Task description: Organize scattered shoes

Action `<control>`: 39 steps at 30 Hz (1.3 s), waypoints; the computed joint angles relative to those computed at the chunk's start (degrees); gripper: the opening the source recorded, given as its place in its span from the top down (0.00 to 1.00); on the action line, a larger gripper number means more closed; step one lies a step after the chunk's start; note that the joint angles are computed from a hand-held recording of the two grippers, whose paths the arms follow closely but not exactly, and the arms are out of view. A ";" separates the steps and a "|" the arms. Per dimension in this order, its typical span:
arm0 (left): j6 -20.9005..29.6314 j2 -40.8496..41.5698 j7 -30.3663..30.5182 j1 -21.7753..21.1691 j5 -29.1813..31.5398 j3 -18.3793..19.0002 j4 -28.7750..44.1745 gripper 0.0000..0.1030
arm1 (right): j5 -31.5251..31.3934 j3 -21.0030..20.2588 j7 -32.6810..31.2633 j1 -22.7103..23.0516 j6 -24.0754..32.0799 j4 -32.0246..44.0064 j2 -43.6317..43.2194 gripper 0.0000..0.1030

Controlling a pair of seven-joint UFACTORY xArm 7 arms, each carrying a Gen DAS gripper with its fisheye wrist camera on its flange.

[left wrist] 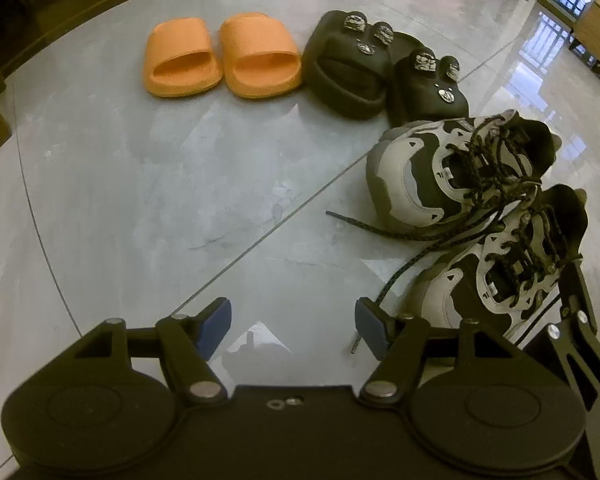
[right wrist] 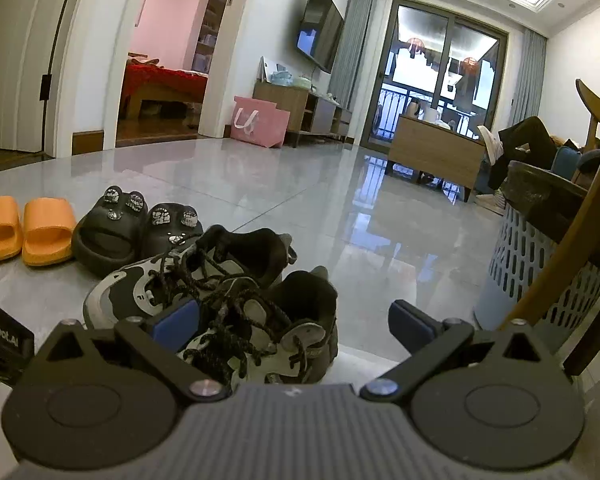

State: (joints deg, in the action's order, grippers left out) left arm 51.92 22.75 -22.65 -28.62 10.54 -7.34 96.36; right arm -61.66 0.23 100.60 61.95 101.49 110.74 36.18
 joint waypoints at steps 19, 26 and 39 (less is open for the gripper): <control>-0.64 -0.01 -0.29 0.07 -0.69 -0.03 0.20 0.34 | 0.33 -0.50 -0.68 -0.08 -1.56 0.74 1.08 0.01; -0.47 0.20 -0.12 0.07 -0.94 -0.19 0.11 0.34 | 0.43 -0.44 -0.60 -0.13 -2.04 0.03 0.43 0.01; -0.36 0.18 0.57 0.51 -1.74 -0.15 0.09 0.33 | 0.89 -0.19 -1.25 -0.27 -1.95 0.58 0.43 0.01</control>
State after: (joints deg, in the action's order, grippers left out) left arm 51.55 22.93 -22.08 -28.11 8.80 -7.50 96.45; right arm -60.77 0.04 99.34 61.68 99.55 111.32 36.61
